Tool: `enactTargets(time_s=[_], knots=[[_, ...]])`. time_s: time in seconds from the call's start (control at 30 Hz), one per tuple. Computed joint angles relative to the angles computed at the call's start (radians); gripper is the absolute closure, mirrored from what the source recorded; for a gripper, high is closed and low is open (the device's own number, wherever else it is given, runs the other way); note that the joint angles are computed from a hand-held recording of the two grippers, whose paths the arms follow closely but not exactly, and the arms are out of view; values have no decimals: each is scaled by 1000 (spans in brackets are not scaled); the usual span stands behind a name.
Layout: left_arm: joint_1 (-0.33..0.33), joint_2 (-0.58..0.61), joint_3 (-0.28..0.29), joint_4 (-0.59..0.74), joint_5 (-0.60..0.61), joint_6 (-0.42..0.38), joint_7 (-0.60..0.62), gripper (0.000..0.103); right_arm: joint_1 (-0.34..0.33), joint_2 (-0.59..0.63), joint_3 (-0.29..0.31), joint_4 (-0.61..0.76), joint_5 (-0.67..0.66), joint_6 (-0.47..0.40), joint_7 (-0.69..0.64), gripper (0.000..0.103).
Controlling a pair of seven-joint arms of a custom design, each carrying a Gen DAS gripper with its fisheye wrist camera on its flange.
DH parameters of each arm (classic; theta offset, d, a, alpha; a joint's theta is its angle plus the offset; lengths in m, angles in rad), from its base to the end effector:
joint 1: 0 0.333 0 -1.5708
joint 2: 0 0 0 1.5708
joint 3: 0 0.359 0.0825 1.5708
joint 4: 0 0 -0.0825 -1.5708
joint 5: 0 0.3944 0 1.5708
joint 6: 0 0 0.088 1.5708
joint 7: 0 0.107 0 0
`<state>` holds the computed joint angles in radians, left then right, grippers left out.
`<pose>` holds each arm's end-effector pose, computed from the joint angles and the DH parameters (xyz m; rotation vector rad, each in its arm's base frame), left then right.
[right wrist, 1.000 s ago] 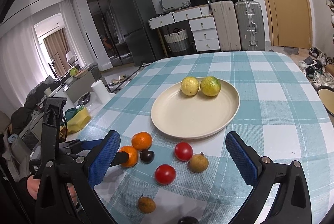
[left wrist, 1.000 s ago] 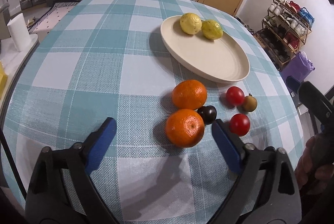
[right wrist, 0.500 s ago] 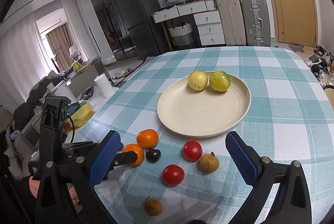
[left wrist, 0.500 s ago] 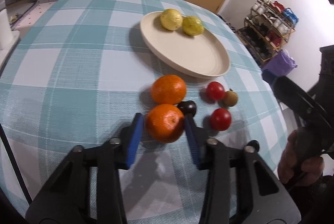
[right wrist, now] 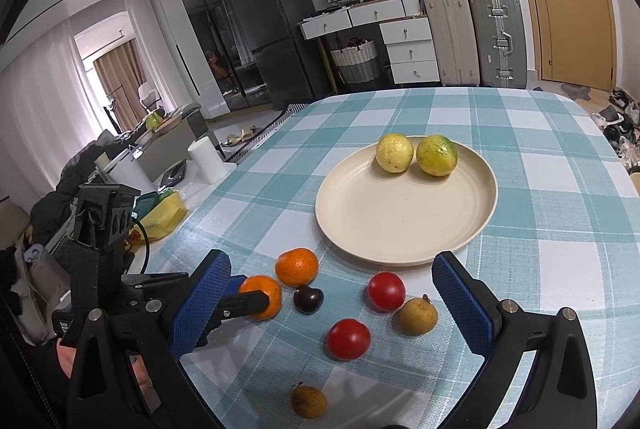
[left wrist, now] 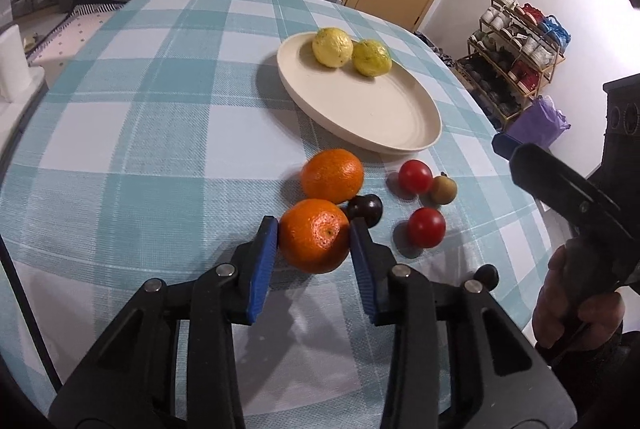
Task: Organize fruits
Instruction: 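Close the left gripper around a mandarin orange and lift it, then grasp the second mandarin with the right gripper while the left gripper holds its orange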
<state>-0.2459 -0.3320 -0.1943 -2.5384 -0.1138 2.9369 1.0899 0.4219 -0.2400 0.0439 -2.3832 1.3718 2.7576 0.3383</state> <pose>0.4212 -0.1971 0.5076 -2.0597 1.8083 -0.9865 0.4525 0.1831 0.4927 -1.8924 1.0808 -0.1512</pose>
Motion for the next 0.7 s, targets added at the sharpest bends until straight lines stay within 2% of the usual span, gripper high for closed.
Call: enactTargets(time_s=[0.3,0.7], knots=[[71,-64,-32,-26,82,-9,-58,69,2,24,5,20,-28,-34,35,0],[94,-141,14,-92,79,4,-72,69,16,87,34,61,-130,-56,131,0]])
